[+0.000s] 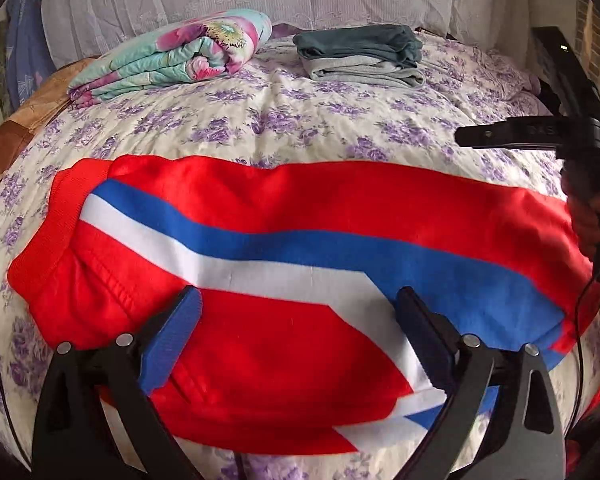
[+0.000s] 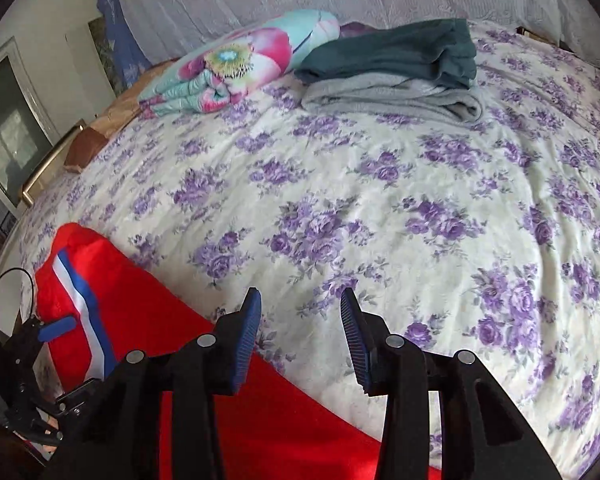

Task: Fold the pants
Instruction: 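Grasp the striped jacket edge with the right gripper and lift it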

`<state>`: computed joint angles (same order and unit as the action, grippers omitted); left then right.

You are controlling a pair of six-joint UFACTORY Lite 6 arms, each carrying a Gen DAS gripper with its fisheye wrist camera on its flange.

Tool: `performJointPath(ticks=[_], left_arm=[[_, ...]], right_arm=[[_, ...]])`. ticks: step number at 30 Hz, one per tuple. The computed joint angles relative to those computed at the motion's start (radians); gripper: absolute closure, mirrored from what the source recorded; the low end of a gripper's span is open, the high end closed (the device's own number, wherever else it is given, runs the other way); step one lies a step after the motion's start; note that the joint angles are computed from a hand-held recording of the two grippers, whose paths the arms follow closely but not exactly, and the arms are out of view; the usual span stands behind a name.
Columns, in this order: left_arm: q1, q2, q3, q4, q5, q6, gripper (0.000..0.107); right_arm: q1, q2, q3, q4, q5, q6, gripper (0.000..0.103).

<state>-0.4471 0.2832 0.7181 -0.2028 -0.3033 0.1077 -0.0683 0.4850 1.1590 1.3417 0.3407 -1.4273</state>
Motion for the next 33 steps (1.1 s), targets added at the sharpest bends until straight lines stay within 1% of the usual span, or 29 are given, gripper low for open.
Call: performJointPath(ticks=[3,4,6,7,9,10,11,13,16,18,20,23,24,27,28,29,30,31,32,33], left_arm=[[0.024,-0.028,-0.078,0.130,-0.073,-0.094,0.012],[0.032,-0.034,-0.095,0.168,-0.095,-0.124,0.012],[0.044,-0.034,-0.108,0.215,-0.126,-0.162,0.011],[0.045,-0.029,-0.109,0.219,-0.137,-0.164,0.010],[0.024,-0.017,-0.100,0.146,-0.141,-0.099,0.009],[0.019,-0.014,-0.097,0.125,-0.139,-0.080,0.009],[0.019,-0.014,-0.097,0.125,-0.139,-0.080,0.009],[0.023,-0.012,-0.095,0.150,-0.141,-0.103,0.009],[0.016,-0.008,-0.091,0.128,-0.140,-0.088,0.009],[0.015,-0.008,-0.092,0.126,-0.141,-0.086,0.009],[0.013,-0.008,-0.093,0.124,-0.142,-0.086,0.009],[0.013,-0.009,-0.095,0.124,-0.145,-0.086,0.009],[0.012,-0.009,-0.095,0.126,-0.146,-0.089,0.009],[0.012,-0.010,-0.098,0.127,-0.148,-0.091,0.009],[0.012,-0.010,-0.098,0.127,-0.148,-0.091,0.009],[0.010,-0.009,-0.097,0.124,-0.148,-0.089,0.009],[0.012,-0.011,-0.099,0.128,-0.150,-0.091,0.009],[0.011,-0.010,-0.099,0.127,-0.151,-0.091,0.009],[0.010,-0.012,-0.101,0.125,-0.152,-0.090,0.009],[0.010,-0.012,-0.101,0.125,-0.152,-0.090,0.009]], right_arm=[[0.009,0.002,-0.042,-0.007,0.070,-0.033,0.061],[0.012,-0.025,-0.085,0.021,0.100,-0.068,0.061],[0.008,-0.111,-0.205,0.097,0.181,-0.190,0.057],[0.014,-0.158,-0.264,0.125,0.192,-0.242,0.054],[0.027,-0.250,-0.366,0.170,0.203,-0.308,0.053],[0.032,-0.289,-0.410,0.175,0.211,-0.327,0.050],[0.039,-0.318,-0.440,0.167,0.215,-0.338,0.048],[0.055,-0.358,-0.490,0.172,0.200,-0.358,0.047],[0.050,-0.410,-0.546,0.198,0.208,-0.379,0.046],[0.040,-0.452,-0.577,0.192,0.226,-0.375,0.045],[0.034,-0.475,-0.595,0.166,0.252,-0.373,0.037],[0.053,-0.490,-0.605,0.168,0.242,-0.357,0.036],[0.050,-0.496,-0.605,0.149,0.261,-0.337,0.035],[0.010,-0.468,-0.595,0.055,0.428,-0.268,0.036],[0.020,-0.460,-0.599,0.043,0.439,-0.248,0.036],[0.034,-0.485,-0.618,0.058,0.409,-0.261,0.037],[0.045,-0.536,-0.643,0.107,0.355,-0.304,0.037],[0.034,-0.573,-0.650,0.144,0.332,-0.331,0.037],[0.007,-0.570,-0.623,0.158,0.339,-0.328,0.037],[-0.019,-0.532,-0.566,0.153,0.357,-0.304,0.037]])
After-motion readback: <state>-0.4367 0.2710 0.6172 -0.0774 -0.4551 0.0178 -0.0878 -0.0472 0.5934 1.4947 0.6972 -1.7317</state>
